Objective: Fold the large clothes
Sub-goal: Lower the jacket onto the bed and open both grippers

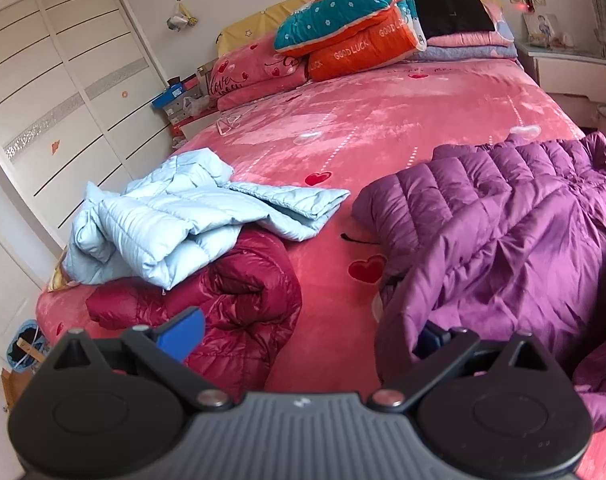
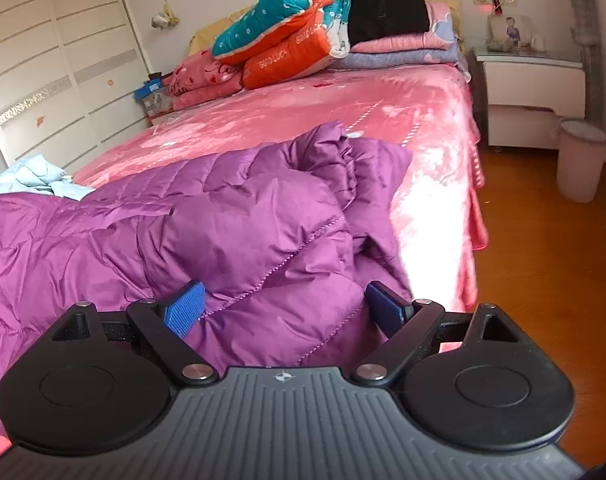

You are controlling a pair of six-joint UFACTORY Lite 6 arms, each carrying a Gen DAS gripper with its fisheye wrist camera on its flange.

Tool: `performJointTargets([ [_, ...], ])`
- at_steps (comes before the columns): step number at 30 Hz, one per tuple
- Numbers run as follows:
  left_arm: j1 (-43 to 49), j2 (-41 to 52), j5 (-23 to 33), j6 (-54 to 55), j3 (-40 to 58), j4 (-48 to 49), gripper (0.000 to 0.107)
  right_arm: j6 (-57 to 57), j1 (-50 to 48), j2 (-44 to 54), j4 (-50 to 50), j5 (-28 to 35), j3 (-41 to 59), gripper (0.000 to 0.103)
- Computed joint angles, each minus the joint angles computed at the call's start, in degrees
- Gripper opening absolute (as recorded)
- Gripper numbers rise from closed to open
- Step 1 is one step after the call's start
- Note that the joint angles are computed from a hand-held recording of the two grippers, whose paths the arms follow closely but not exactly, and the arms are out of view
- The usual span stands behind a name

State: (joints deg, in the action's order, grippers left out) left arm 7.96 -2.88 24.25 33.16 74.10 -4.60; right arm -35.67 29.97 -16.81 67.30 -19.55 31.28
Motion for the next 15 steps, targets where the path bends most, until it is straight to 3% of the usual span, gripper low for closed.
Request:
performJointTargets([
  [4, -0.9, -1.4, 0.5, -3.7, -1.3, 3.9, 0.101, 5.0, -0.1, 3.5, -7.2, -1.7, 1.1, 0.101],
  [7, -0.9, -3.8, 1.6, -4.6, -3.2, 5.7, 0.101, -0.9, 2.6, 4.3, -2.3, -4.4, 1.8, 0.088],
  [12, -0.3, -8.1, 4.1, -5.0, -6.1, 7.2, 0.102, -5.1, 4.2, 5.2, 1.3, -8.3, 1.8, 0.049],
  [15, 0.3, -9.7, 5.5, -4.4, -7.1, 7.1, 0.102, -6.0, 4.5, 3.7, 3.1, -10.8, 1.7, 0.038],
])
